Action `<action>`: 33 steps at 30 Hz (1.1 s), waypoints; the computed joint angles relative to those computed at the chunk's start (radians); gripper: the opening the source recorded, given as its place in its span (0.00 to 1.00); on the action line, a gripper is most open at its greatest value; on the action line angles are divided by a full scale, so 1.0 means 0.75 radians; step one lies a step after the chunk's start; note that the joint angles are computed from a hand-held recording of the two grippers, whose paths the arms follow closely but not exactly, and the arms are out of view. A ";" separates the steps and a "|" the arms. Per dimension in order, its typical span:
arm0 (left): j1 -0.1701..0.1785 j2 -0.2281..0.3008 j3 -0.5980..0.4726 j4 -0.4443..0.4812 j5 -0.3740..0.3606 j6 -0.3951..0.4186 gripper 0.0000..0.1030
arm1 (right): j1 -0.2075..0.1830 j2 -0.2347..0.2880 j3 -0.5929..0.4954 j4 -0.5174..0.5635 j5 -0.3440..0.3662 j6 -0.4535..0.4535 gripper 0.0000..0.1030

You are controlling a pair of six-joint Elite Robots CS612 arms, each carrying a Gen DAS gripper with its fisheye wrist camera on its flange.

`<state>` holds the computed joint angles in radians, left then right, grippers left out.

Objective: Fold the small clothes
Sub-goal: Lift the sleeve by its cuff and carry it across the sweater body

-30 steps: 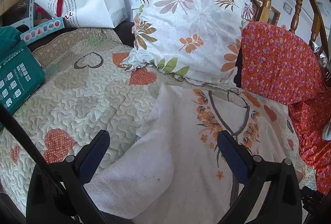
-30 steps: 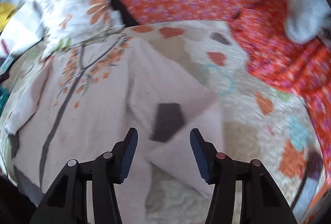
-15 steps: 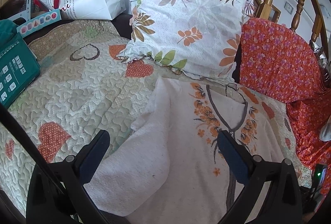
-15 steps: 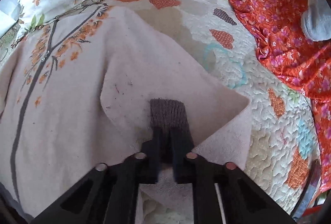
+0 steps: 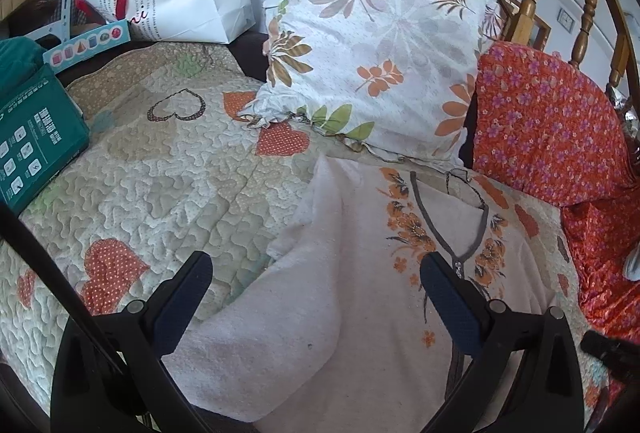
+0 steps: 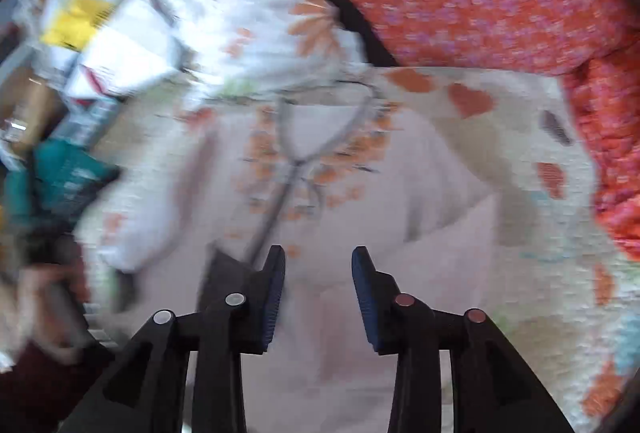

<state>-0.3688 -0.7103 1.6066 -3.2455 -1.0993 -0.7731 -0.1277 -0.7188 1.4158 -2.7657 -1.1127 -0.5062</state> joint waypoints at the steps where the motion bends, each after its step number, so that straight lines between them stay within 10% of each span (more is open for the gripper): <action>1: 0.003 -0.003 0.005 -0.006 -0.001 -0.011 1.00 | 0.004 0.002 0.006 0.017 -0.002 -0.011 0.38; 9: 0.018 -0.013 0.023 -0.015 -0.023 -0.058 1.00 | 0.065 -0.018 0.148 0.026 -0.048 -0.341 0.38; 14: 0.015 -0.016 0.031 -0.009 -0.002 -0.043 1.00 | 0.141 0.055 0.165 -0.168 -0.240 -0.433 0.38; 16: 0.018 -0.018 0.035 -0.013 -0.003 -0.050 1.00 | 0.155 0.091 0.130 -0.179 -0.279 -0.362 0.38; 18: 0.019 -0.020 0.038 -0.016 0.005 -0.063 1.00 | 0.152 0.108 0.099 -0.157 -0.266 -0.264 0.04; 26: 0.021 -0.034 0.063 -0.027 0.046 -0.100 1.00 | 0.006 0.048 0.072 -0.284 -0.146 0.217 0.04; 33: 0.029 -0.042 0.079 -0.034 0.062 -0.168 1.00 | -0.157 -0.004 0.000 -0.474 -0.546 0.559 0.04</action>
